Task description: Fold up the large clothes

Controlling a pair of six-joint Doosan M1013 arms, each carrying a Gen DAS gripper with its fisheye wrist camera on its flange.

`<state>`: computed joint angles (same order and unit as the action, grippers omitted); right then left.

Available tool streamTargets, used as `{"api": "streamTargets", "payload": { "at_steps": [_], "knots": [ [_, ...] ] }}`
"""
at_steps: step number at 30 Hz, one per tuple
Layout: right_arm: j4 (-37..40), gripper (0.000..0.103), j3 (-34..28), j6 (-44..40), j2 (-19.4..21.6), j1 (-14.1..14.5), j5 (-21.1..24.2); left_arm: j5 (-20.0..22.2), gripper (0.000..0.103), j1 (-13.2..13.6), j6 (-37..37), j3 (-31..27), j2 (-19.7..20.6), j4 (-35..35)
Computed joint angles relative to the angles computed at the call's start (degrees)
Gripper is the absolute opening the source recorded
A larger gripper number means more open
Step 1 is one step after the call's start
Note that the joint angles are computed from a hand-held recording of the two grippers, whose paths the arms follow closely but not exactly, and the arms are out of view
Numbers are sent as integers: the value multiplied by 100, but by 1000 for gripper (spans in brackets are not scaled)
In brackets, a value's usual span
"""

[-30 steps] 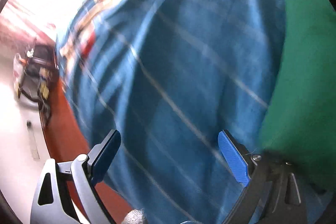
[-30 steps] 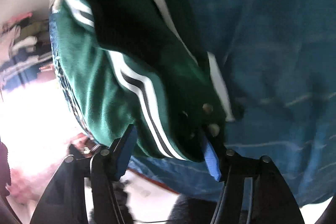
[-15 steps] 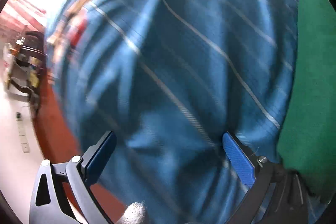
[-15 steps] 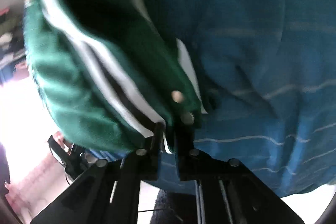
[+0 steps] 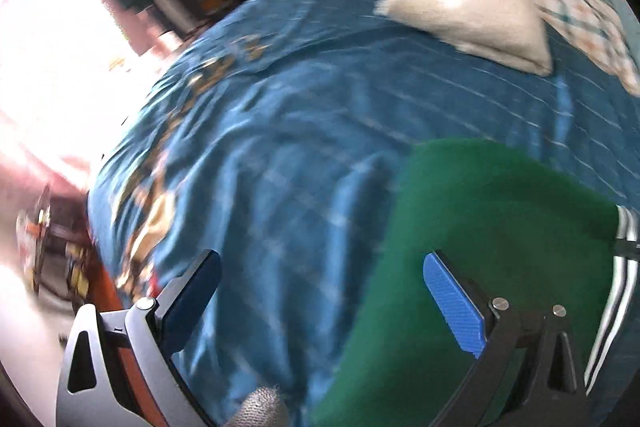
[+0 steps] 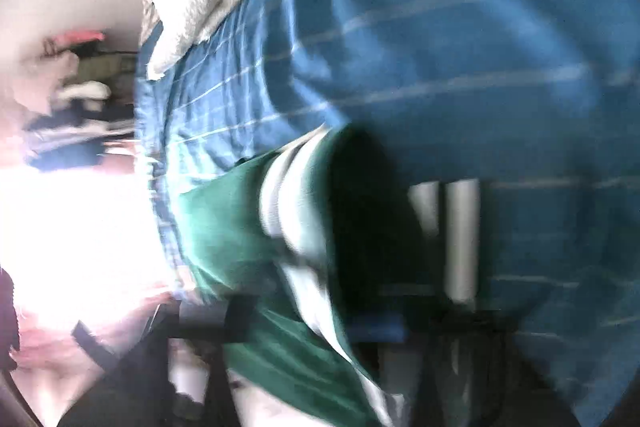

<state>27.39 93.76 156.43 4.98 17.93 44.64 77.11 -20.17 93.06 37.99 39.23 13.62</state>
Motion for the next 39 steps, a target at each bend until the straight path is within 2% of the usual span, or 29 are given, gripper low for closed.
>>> {"api": "streamTargets", "payload": {
  "at_steps": [2,4,6,9,11,13,15,17,18,22,23,24,25,27,28,30,33,35,36,38,39],
  "knots": [
    [-354,2,-175,154,68,40,148,149,103,-69,274,-328,174,-53],
    [-1048,2,-84,892,-121,184,0,361,103,-133,475,-660,349,-31],
    [-1725,2,-133,1631,-224,225,233,486,103,-151,615,-843,469,-80],
    [-1431,3,-214,1563,-22,55,906,682,103,-134,686,-1101,674,-212],
    [-767,7,-195,1105,120,-103,1181,830,103,-143,756,-1169,784,-231],
    [-470,20,-43,1191,-18,-138,865,982,103,-138,828,-1188,849,-293],
    [-775,50,-96,1438,-185,-24,885,1017,103,-116,943,-1163,874,-414],
    [-1264,65,-185,1927,-345,201,1049,1052,103,-87,1093,-1193,908,-554],
    [-1304,66,-160,2054,-404,285,1045,1054,103,-74,1174,-1208,917,-618],
    [-1074,66,33,2393,-463,583,681,1096,103,-23,1696,-1312,968,-867],
    [-1146,52,88,2612,-442,714,506,1125,103,-13,1831,-1341,981,-922],
    [-1271,6,63,2738,-337,777,483,1148,103,-3,1994,-1367,991,-971],
    [-1426,7,11,2921,-254,860,581,1167,103,9,2126,-1384,997,-1024],
    [-2028,6,-269,3710,-118,1064,1135,1318,103,35,2365,-1480,1044,-1149],
    [-2279,6,-516,3968,-28,1126,1633,1429,103,52,2428,-1565,1088,-1220],
    [-2621,2,-743,4285,36,1207,2184,1573,103,91,2494,-1632,1129,-1404],
    [-2242,2,-679,4162,101,1142,2293,1558,103,101,2561,-1502,1089,-1483],
    [-1930,3,-849,3467,305,1044,2618,1573,103,102,2544,-1467,1088,-1489],
    [-1903,4,-930,3386,374,1031,2738,1592,103,103,2500,-1484,1100,-1496],
    [-1733,10,-1069,3054,458,937,2946,1678,103,99,2441,-1582,1153,-1474],
    [-1750,19,-1126,3049,490,919,2981,1754,103,93,2382,-1671,1197,-1447]
  ]
}}
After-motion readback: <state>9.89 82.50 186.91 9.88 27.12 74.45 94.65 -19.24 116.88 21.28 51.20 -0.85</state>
